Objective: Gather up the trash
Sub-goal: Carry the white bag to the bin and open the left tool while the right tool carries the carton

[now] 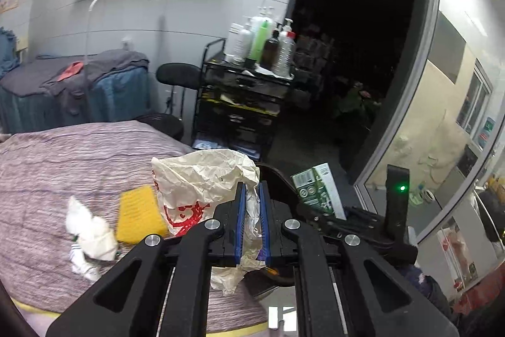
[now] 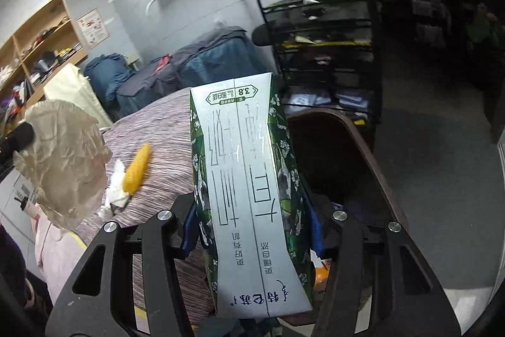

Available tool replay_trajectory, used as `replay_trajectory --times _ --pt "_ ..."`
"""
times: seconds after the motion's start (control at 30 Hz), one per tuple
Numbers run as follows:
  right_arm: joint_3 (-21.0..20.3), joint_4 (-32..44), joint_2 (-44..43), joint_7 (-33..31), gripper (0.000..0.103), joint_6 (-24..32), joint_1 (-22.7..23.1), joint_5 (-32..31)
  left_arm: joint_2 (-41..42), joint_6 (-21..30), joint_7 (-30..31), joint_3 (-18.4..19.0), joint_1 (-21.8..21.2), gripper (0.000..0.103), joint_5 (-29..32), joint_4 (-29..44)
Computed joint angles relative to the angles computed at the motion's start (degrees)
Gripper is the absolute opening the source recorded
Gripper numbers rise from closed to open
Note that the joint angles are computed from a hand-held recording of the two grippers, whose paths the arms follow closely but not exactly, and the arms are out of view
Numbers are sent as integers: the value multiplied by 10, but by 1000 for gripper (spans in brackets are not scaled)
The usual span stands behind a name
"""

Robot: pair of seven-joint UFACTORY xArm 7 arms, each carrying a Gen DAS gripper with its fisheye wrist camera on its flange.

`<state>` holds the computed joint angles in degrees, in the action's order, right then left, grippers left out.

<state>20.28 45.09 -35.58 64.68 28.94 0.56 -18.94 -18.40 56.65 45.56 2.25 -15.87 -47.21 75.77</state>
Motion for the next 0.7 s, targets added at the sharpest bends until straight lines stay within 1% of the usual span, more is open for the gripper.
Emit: replay_trajectory --times 0.17,0.33,0.5,0.7 --pt "-12 -33 -28 2 54 3 -3 7 25 2 -13 -26 -15 9 11 18" --pt "-10 -48 -53 4 54 17 -16 5 56 10 -35 -49 -25 9 24 34" --pt "-17 -63 -76 2 54 27 -20 12 93 28 -60 -69 -30 9 39 49" --pt "-20 -74 -86 -2 54 31 -27 18 131 28 -82 -92 -34 9 67 64"
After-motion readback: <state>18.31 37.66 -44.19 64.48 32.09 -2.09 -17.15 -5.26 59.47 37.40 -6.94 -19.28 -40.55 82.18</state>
